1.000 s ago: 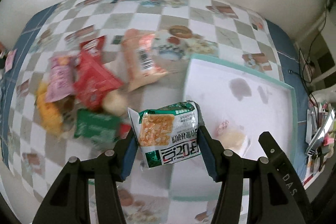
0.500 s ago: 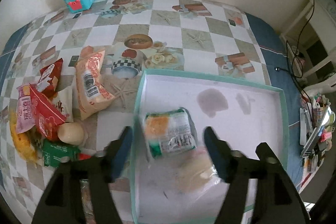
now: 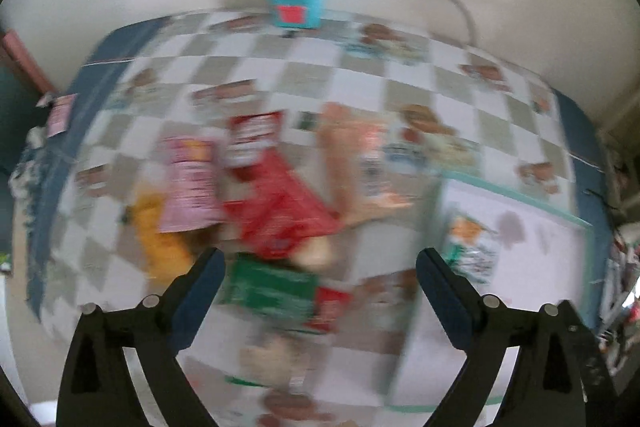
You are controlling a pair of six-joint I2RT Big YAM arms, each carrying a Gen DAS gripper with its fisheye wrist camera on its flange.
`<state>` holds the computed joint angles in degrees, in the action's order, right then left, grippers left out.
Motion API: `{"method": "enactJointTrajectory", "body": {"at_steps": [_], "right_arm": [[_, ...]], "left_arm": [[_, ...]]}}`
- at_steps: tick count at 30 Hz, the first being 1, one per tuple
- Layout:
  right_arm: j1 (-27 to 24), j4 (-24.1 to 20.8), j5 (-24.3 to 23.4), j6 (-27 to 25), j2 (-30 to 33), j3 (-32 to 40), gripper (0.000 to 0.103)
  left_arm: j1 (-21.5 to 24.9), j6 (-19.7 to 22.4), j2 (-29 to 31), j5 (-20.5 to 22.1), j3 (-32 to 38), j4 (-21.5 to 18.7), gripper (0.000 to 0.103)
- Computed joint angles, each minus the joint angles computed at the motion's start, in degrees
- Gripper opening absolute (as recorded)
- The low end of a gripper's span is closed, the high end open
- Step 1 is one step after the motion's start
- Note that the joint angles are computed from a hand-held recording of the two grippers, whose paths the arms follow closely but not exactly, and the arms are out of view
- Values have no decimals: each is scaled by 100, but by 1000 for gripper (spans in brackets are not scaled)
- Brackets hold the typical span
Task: Organize snacks
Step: 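Carry both packs to the tray and open both grippers to release them, then grasp the yellow bread bag with left gripper while right grasps the round biscuit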
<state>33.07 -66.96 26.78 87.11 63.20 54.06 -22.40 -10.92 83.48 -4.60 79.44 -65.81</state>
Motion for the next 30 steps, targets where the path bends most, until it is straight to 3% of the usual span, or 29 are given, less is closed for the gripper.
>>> {"method": "enactJointTrajectory", "body": {"at_steps": [6,9,16,19,26,30], "right_arm": [[428,-212,153,16,303,360,81],[625,-312,256,34,488,578,89],[1039,-355,395,-47,1047,1154,89],[1174,-359,440,-71,1267,1377,103],[1312,-347,463,-126,1666,1768,103],[1305,-198,351,-236,1828,1859,103]], "left_arm": [[560,134,-262,-181,-245,102,98],[798,259,-427,-187,-392,142,98],[1269,425,-690,-132,-687,143,98],[1405,489,-723,-103,-737,143,98],[1754,631,-776,89,-752,199,98],[1972,496,-614,180,-688,119,98]]}}
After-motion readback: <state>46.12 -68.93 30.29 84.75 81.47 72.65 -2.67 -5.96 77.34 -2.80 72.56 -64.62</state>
